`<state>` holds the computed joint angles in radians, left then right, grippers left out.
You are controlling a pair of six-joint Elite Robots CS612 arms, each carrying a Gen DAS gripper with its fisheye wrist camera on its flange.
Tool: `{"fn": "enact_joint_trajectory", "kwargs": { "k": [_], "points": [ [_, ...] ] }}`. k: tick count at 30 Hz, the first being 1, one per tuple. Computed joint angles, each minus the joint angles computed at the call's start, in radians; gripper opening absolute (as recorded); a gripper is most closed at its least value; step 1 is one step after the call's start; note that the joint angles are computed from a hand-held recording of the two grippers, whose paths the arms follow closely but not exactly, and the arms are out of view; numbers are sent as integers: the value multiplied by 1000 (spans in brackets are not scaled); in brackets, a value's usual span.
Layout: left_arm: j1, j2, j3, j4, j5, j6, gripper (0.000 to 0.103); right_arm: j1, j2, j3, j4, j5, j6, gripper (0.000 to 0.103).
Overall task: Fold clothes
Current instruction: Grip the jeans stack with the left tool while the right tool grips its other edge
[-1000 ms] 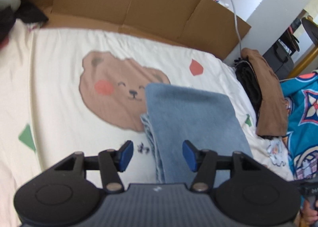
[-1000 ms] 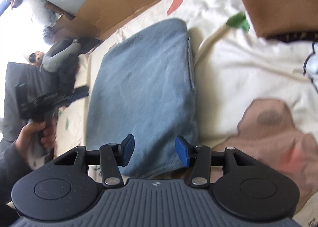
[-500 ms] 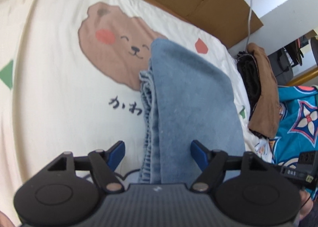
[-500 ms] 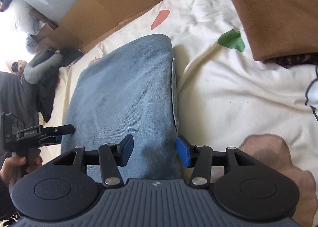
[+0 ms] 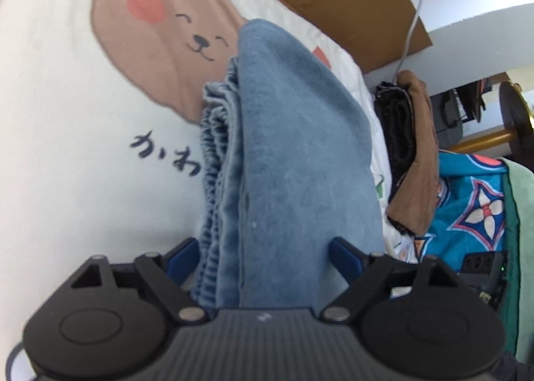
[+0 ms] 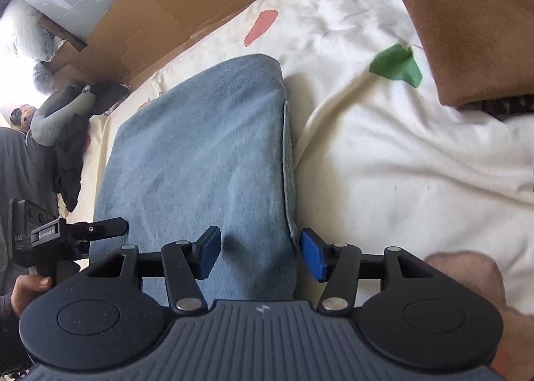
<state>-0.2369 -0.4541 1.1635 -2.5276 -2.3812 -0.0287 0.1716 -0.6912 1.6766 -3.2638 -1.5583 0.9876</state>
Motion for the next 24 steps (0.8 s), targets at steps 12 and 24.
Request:
{"fn": "enact_joint_trajectory", "kwargs": {
  "k": [12, 24],
  "points": [
    [-4, 5, -15, -1, 0, 22, 82, -19, 40, -52, -2, 39, -7, 52],
    [-13, -36, 20, -20, 17, 75, 76, -8, 12, -29, -28, 4, -30, 27]
  ]
}}
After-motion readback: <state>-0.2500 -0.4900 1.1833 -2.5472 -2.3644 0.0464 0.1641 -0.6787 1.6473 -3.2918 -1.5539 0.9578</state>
